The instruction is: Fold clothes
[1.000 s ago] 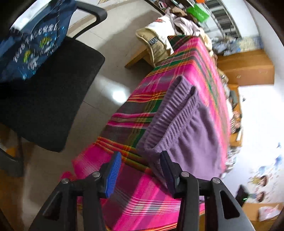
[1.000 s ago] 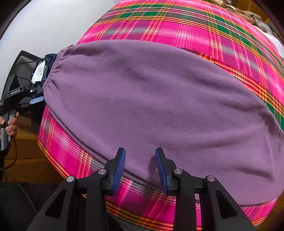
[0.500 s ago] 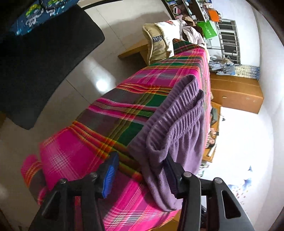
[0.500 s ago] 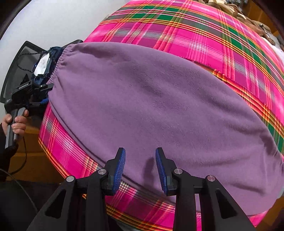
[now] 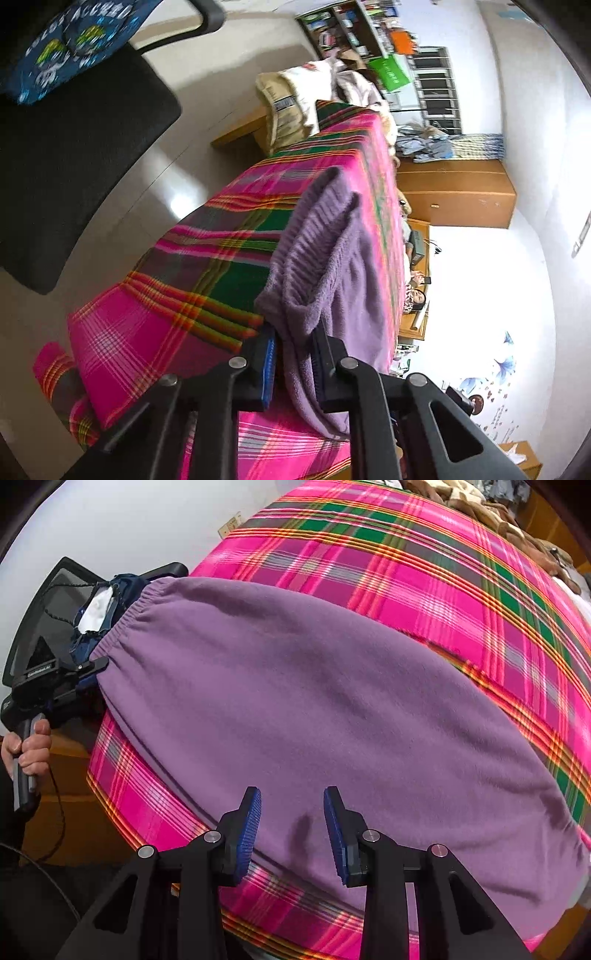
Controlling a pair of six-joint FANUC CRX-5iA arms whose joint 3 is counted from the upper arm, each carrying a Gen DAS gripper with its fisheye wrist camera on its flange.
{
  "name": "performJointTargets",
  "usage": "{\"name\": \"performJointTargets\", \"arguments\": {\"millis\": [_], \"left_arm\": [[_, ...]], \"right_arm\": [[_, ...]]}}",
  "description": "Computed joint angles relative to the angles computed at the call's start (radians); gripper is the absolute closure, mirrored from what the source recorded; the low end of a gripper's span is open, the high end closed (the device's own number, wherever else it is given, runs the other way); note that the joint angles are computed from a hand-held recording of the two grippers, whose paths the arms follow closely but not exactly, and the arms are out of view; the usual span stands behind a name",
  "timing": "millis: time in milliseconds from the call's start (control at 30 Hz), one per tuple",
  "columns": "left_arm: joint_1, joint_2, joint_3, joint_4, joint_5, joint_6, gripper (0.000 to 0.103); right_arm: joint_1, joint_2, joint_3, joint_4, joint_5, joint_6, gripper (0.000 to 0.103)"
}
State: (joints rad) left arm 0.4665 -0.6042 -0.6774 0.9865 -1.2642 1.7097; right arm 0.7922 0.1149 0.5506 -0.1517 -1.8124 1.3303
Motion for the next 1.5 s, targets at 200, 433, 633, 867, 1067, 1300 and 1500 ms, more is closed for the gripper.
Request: {"name": "performJointTargets", "arguments": {"millis": [200, 433, 633, 867, 1067, 1300, 1500], "left_arm": [[0.009, 0.022, -0.025, -0.020, -0.018, 0.011, 0.083], [0.062, 0.051, 0.019, -0.058, -0.080, 0.006, 0.053], [0.053, 0.116, 0.028, -0.039, -0.090, -0.068, 0.051], [0.012, 0.103, -0.048, 0.080, -0.045, -0.103, 0.050], [-0.022, 0.111, -0.050, 0.106, 0.003, -0.114, 0.067], [-0.035, 0.089, -0.003, 0.093, 0.023, -0.109, 0.077], [-0.024, 0.099, 0.050, 0.039, -0.017, -0.106, 0.077]], "right_arm": [[0.008, 0.029, 0.035, -0.001, 0.009, 0.033, 0.067], [0.021, 0.038, 0.043, -0.002, 0.012, 0.035, 0.067], [0.019, 0.033, 0.040, 0.003, 0.000, 0.023, 0.067], [0.019, 0.042, 0.052, 0.013, -0.001, 0.012, 0.067], [0.019, 0.074, 0.087, 0.013, -0.006, 0.013, 0.067], [0.024, 0.176, 0.212, 0.023, 0.002, 0.034, 0.067], [0.019, 0.340, 0.412, -0.020, -0.008, 0.087, 0.076]]}}
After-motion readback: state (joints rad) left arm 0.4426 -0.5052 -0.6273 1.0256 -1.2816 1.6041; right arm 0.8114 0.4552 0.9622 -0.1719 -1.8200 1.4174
